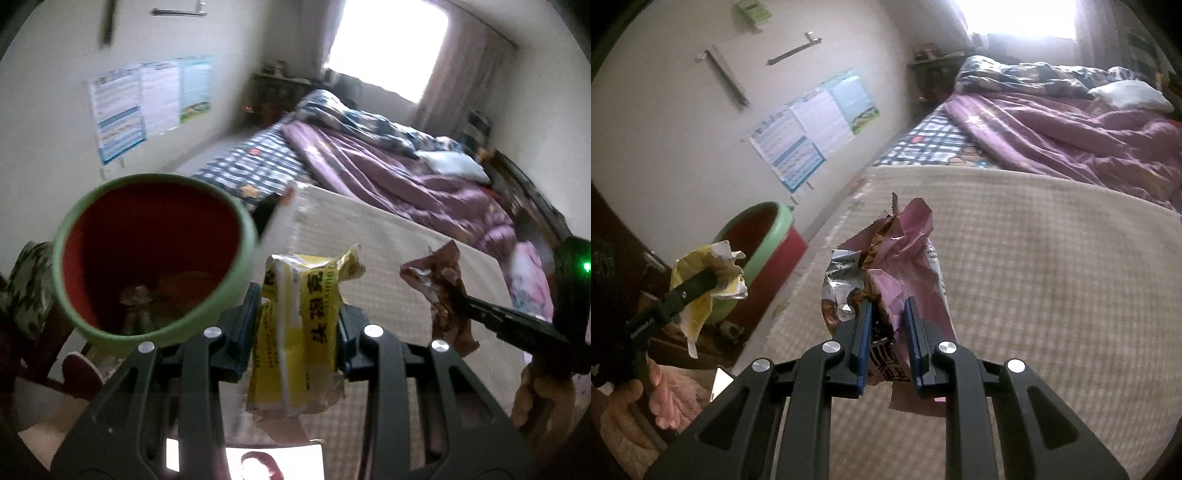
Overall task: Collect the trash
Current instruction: 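Lift the yellow wrapper with the left gripper while the right gripper holds the pink bag, then carry both held items over the bucket and open both grippers to drop them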
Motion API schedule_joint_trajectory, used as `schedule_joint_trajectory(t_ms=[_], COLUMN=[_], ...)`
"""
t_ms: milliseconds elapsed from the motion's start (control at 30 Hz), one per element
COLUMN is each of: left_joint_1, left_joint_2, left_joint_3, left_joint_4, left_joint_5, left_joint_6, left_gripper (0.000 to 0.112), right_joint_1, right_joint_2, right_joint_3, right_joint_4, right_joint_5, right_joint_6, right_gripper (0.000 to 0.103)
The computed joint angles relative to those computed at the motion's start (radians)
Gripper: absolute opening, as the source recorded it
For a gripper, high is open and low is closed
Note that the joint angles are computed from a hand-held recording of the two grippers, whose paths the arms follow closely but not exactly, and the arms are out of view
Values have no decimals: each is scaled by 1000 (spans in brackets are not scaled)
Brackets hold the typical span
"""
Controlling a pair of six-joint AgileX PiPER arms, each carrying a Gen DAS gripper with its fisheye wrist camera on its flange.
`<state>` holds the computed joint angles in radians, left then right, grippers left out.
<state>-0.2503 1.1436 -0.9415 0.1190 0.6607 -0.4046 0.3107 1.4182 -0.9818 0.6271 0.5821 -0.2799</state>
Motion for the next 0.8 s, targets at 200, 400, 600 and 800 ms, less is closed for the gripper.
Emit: schedule_joint_trajectory(t_ms=[200,400,600,800], left_joint_1=[85,193,284,341], left_joint_2=[-64,-104,-120,-123], left_joint_3=[25,49,66,66], left_joint_4=[30,-9,-57,-80], left_joint_5=[31,39,32,28], left_joint_6=[-5,55,120,158], left_gripper=[35,35,35,35], right_joint_1=[80,158,218,254], right_joint_2=[40,87,134,195], right_joint_3=[-49,-115,-186,-270], right_joint_4=[0,-29,-57,-61], right_joint_5=[-10,-16,-19,-15], right_joint_6=[13,54,86,83], right_gripper=[17,17,17,17])
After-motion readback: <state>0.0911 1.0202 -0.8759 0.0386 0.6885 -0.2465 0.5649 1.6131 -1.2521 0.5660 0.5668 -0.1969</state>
